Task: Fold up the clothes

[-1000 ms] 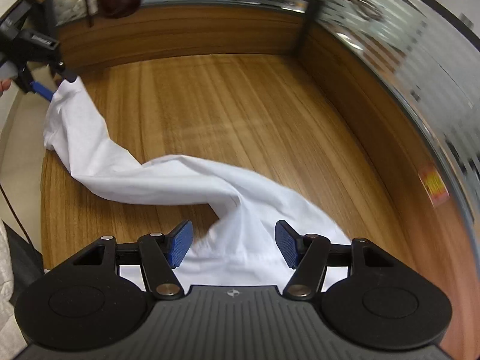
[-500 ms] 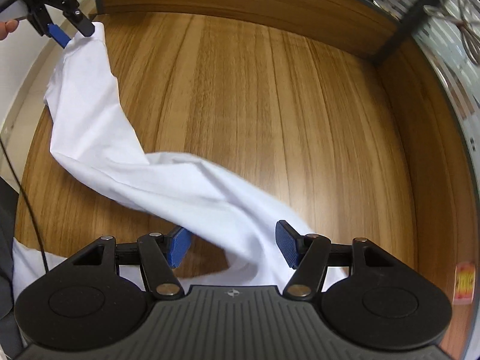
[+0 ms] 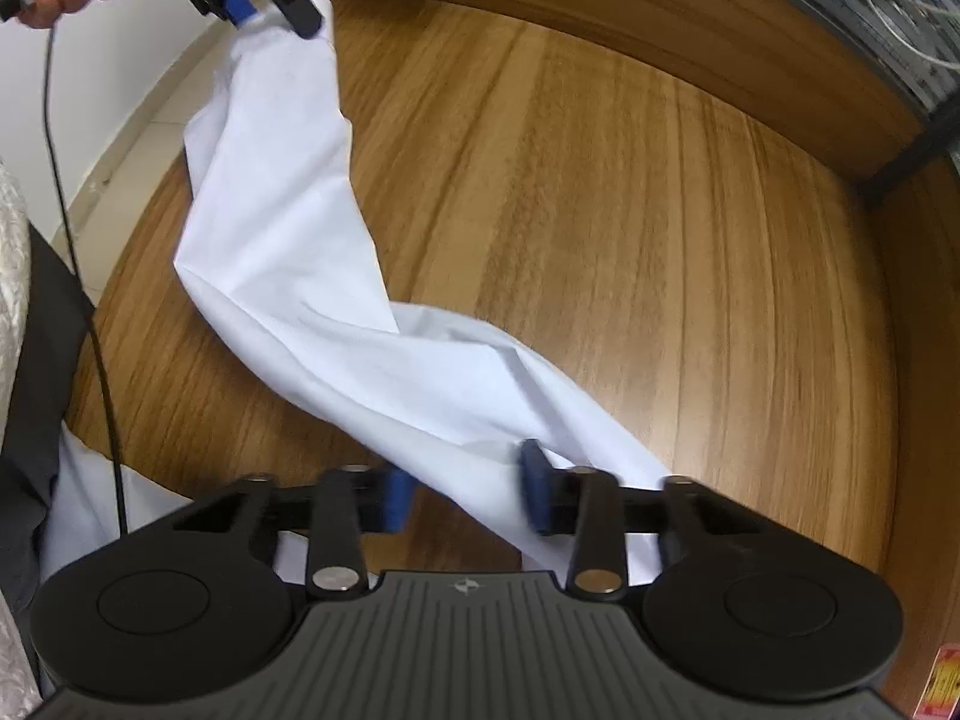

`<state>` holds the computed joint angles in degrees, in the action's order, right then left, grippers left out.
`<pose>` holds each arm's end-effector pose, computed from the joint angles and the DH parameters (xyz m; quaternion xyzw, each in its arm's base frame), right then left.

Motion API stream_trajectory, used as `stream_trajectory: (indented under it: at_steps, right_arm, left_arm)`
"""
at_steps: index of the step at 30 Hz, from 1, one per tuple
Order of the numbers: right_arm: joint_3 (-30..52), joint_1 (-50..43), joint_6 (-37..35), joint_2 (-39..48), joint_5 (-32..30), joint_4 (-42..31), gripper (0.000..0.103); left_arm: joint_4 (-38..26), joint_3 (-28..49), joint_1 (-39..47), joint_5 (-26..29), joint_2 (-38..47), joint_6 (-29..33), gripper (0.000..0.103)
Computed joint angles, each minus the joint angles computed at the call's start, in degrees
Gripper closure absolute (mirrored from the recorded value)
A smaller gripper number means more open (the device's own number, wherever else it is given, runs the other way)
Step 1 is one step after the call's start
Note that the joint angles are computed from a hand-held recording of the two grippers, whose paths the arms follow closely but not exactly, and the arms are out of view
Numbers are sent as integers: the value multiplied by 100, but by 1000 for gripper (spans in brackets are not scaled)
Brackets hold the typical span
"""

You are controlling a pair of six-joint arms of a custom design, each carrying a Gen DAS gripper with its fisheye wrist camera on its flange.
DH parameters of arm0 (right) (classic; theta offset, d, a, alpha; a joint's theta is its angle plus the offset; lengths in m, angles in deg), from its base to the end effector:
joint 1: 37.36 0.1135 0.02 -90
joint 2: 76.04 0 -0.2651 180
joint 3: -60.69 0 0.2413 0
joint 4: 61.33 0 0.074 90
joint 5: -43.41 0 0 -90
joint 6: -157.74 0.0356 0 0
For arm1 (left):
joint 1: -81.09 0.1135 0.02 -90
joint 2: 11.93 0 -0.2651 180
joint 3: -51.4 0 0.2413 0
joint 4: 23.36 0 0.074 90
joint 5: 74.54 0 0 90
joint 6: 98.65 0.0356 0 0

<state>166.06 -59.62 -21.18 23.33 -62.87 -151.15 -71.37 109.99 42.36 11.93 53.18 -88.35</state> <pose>0.2951 -0.1100 0.2927 -0.5495 0.8217 0.0359 0.1468 0.1665 -0.1308 0.2374 -0.3420 0.8885 -0.2466 0.1810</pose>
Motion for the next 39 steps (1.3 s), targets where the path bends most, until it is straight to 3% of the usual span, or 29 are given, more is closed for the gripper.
stream_trajectory:
  at_steps: [2,4,8,11,13,17,21,25,30,34,39]
  right_arm:
    - [-115,-53,176,-51,-54,150,87]
    - [-184,-112,382,-87,-126,332,95]
    - [-436,-267,1023,-413,-613,1058,101]
    - [-434,-424,1633,-494,-988,1313,101]
    - [-349,-536,2005,-462,-1190,1315,101]
    - [-392,-707,1354,-319,-1102,660,99]
    - [-654,-841,717,-331,-841,348,86]
    - [-853,-946,496,-385,-654,199,81]
    - [-1104,-971,433,-369,-450,285,73]
    - [-1128,-1012,505,-373,-475,281,71]
    - [-897,-945,820,-216,-570,188,70]
  left_arm:
    - [-64,88,-117,-297,-93,-158,78]
    - [-134,185,-236,-599,-172,-311,87]
    - [54,162,-514,-1457,-712,-517,92]
    - [270,75,-667,-1966,-1185,-432,92]
    - [355,-60,-688,-1997,-1421,-279,92]
    - [254,-350,-695,-1647,-1665,-100,92]
    - [-155,-567,-892,-1267,-1613,-101,91]
    - [-379,-912,-1308,-1293,-1782,-671,89]
    - [-475,-1319,-1518,-1064,-2250,-1095,79]
    - [-623,-1469,-1518,-1031,-2662,-1261,60]
    - [-344,-1703,-1688,-1329,-2905,-1770,60]
